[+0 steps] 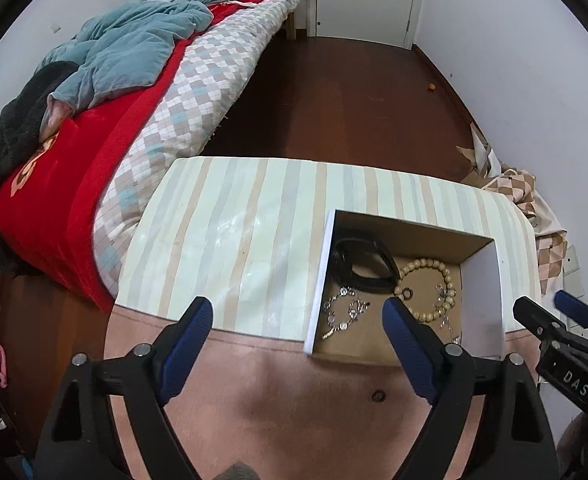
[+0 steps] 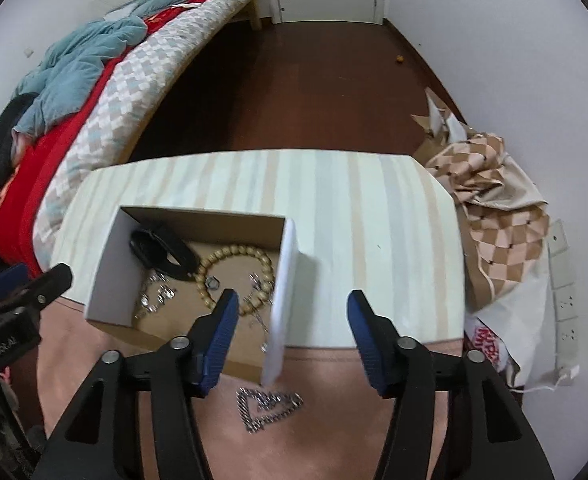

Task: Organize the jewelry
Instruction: 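Lift both tools out of the box back over the table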

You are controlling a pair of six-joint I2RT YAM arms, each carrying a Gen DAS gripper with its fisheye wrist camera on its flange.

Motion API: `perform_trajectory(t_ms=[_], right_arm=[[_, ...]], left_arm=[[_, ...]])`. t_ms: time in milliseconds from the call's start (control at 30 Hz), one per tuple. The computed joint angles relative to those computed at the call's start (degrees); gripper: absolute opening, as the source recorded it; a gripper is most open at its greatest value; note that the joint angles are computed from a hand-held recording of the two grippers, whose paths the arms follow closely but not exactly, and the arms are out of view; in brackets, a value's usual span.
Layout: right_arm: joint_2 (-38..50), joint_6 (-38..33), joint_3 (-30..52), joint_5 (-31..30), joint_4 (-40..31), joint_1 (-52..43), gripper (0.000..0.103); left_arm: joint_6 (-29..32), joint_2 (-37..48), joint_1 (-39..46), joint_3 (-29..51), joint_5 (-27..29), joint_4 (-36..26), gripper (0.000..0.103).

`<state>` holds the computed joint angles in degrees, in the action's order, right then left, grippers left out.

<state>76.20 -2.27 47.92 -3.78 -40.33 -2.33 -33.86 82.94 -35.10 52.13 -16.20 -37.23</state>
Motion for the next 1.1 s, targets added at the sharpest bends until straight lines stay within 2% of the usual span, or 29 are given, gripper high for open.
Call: perform_trajectory(t_ms=[33,67,200,267,533,767,933,1100], right_arm=[[-1.3,0.0,-0.8,0.7,0.1,0.2,0.079],[-2.9,-0.1,-1.7,1.3,0.0,0.4,0.088],[-7.7,1.1,-3.5,4.0,-1.5,2.6,0.092],[-11.0,1.8,-4.4,5.8,-2.5,4.1,0.099],[-22.7,4.7,-4.9,10.5,-9.0,8.0,0.102],[-31.5,5.6,-1.6,10.5,-16.7,7.7,0.102],[-35.8,7.1,1.6,11.8,-21.0,9.3,0.102],[-37.9,6.8,4.8,10.4,-24.1,7.8,0.102]], left_arm=[[-0.4,-0.6,-0.7,-0.4,-0.9,-0.2,0.103],[-0.8,-1.4,-1.4,-1.0,-1.6,-0.1,0.103],[-2.7,-4.3,-4.1,-2.3,-4.3,-1.4,0.103],[-3.6,-5.6,-5.2,-2.7,-5.0,-2.2,0.103],[-8.3,-11.7,-11.6,-3.1,-10.7,-7.7,0.103],[-13.6,-17.3,-19.1,-0.7,-15.7,-14.9,0.103],[-16.2,-18.7,-22.7,2.0,-17.4,-18.8,0.103],[-18.8,-18.8,-25.3,3.8,-19.2,-21.7,0.103]])
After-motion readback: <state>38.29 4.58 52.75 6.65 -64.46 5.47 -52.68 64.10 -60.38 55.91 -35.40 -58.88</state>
